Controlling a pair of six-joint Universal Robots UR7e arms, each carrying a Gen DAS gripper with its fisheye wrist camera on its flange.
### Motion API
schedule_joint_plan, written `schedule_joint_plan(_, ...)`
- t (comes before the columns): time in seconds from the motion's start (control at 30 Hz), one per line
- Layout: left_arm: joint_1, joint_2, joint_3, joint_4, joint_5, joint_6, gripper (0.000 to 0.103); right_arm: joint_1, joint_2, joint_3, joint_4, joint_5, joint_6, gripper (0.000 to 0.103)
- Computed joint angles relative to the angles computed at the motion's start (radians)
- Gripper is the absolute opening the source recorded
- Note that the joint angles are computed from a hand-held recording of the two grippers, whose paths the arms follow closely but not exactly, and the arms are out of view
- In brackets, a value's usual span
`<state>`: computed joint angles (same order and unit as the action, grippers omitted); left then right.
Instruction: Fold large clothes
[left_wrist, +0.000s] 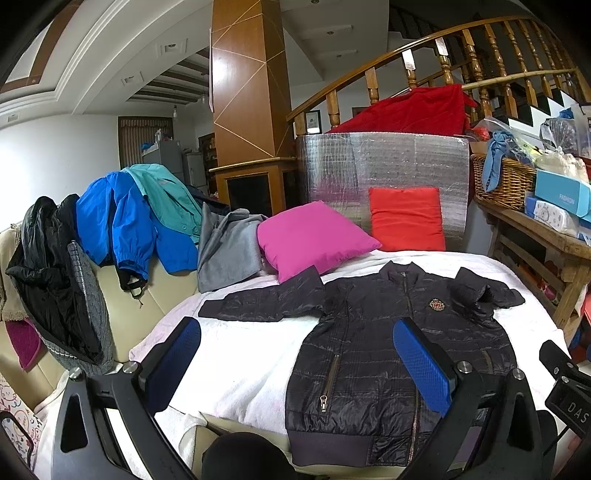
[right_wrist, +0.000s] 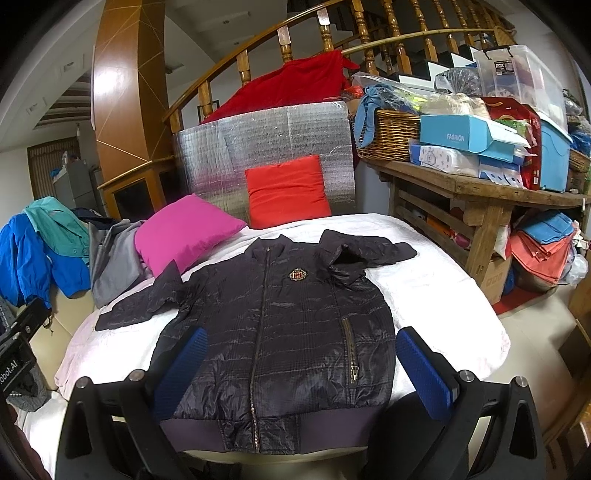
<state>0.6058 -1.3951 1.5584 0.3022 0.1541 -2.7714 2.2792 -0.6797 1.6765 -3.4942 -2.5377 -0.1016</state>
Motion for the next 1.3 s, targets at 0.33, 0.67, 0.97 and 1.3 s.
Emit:
schedule_joint_plan(0.33,0.002,0.0,-0.002,0.02,-0.001,-0.022,0.103,0.0,0.002,-0.001,0.0,-0.001,0.0,0.103)
schedule_joint_plan(0.67,0.008,0.005,-0.008,0.056,0.002,-0.061,0.103,-0.002,0.007,-0.002,-0.001,-0.001,-0.002,0.103)
schedule_joint_plan(0.97,0.024,0.032,-0.032,0.102,0.011,-0.114,0.103,-0.011,0.009,-0.009,0.024,0.001,0.006,0.103)
schedule_joint_plan(1.3,0.194,0.264,-0.311,0.354,0.206,-0.278,0.103,-0.137,-0.044,-0.046,-0.014,0.119,-0.039,0.103)
